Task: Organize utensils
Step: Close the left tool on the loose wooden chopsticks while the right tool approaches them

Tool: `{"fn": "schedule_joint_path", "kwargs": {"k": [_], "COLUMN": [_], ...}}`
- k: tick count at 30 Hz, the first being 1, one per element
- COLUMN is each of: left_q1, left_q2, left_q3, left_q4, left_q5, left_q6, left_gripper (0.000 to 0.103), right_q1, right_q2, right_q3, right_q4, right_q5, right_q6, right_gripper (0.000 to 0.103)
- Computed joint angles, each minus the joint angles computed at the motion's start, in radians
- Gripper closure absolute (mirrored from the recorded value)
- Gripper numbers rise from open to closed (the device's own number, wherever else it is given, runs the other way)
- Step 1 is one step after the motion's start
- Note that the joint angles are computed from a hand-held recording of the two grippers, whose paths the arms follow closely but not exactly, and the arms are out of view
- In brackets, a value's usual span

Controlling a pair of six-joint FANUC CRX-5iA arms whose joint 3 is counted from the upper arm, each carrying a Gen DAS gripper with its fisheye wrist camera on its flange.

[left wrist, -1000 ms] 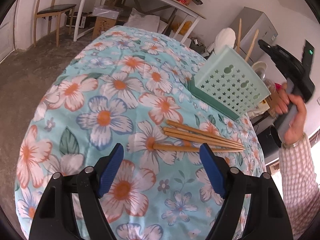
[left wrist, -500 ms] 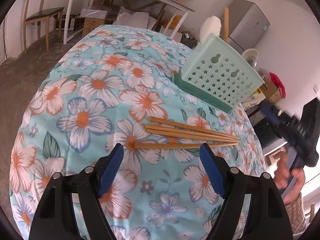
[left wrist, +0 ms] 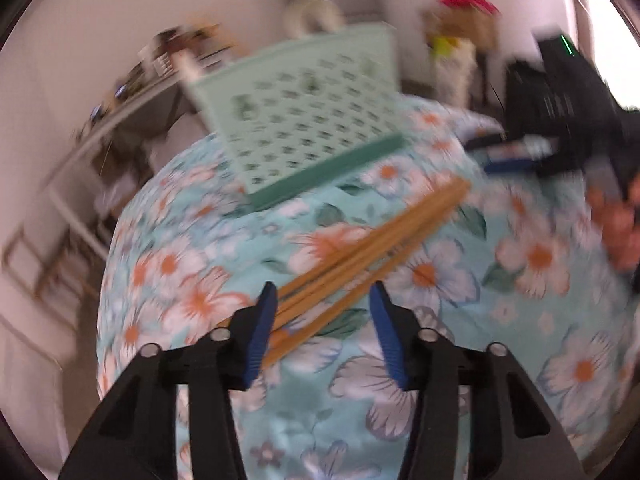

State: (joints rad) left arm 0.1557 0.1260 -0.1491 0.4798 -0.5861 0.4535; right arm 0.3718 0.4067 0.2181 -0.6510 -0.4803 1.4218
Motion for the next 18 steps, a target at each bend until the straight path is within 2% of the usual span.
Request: {"fn": "schedule_joint_path", "kwargs": {"k": [4,6,9,14,18], "left_q1": [-0.033,-0.044,-0.062,-0.088,-0.092], "left_q2": [0.004,0.008,0.013,0.010,0.018], "left_q3": [-0.005,-0.005,-0.006,-0.042,-0.032], "left_q4": [-0.068,-0.081,-0.114,-0.133,-0.154], "left_q5": [0.055,0.071,0.106,0.203,0.214], "left_q6": [-0.099,-0.143,-0.196,-0.296,-0.276], "left_gripper": [0.065,0.076,0.090,0.092,0.092], "right_q1": [0.030,0.040,0.034,0.033,0.023], "right_q2": [-0.003,-0.003,-0.002,-0.002,-0.001], "right_q3": [-0.013,-0.017,-0.011,-0.013,-0.011], "right_q4": [0.061,0.085,0.053,0.045,0.028], "right_q5": [0.028,0.037,0.032,0.038,0.037], "right_q6": [-0.007,-0.017,0.006,0.018,0.045], "right_gripper": [0.031,0.029,0.027,0.027,0.027]}}
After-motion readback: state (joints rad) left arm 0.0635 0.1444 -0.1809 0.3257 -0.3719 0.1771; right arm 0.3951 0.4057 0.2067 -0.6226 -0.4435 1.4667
